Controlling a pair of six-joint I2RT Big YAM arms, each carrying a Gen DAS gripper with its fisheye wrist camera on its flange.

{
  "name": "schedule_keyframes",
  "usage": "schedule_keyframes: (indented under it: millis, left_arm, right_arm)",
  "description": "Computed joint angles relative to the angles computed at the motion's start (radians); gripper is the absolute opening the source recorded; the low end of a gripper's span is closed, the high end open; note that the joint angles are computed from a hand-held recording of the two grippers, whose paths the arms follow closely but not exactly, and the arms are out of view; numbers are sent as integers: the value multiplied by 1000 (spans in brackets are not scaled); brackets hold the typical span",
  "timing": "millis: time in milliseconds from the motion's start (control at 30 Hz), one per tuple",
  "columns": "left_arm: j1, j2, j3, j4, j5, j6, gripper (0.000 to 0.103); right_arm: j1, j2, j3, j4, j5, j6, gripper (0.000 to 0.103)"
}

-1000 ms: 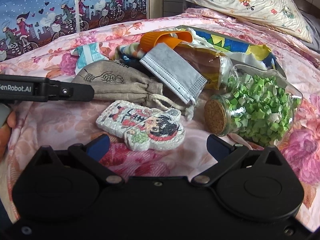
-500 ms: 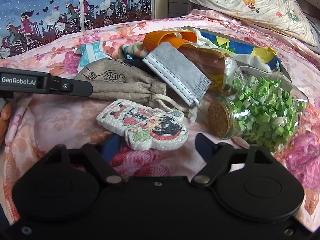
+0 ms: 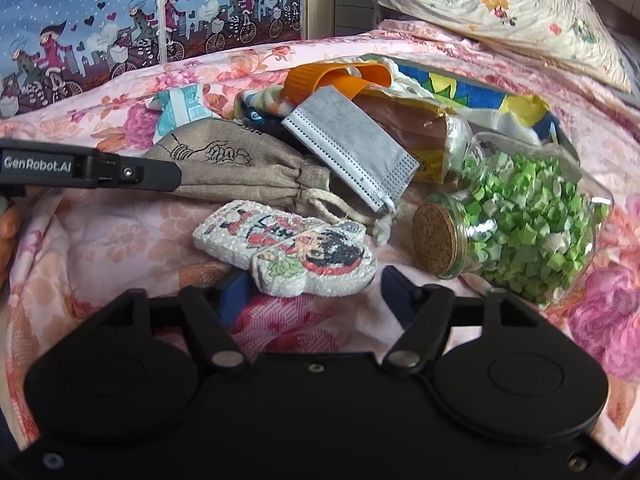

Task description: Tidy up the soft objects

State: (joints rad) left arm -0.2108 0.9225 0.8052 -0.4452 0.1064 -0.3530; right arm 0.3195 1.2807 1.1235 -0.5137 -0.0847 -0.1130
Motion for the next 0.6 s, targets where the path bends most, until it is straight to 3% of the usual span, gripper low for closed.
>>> schedule_keyframes:
  millis: [200, 333, 600]
  left_arm:
    - [16, -8, -6, 13, 24, -32, 37]
    - [25, -12, -10, 25, 39, -61, 36]
    - [25, -32, -26, 73, 39, -78, 18]
  right_arm:
    - [19, -11, -13, 25, 36, -38, 67]
    - [27, -12, -15, 34, 46, -48, 60]
    - [37, -27, -40, 86, 86, -86, 53]
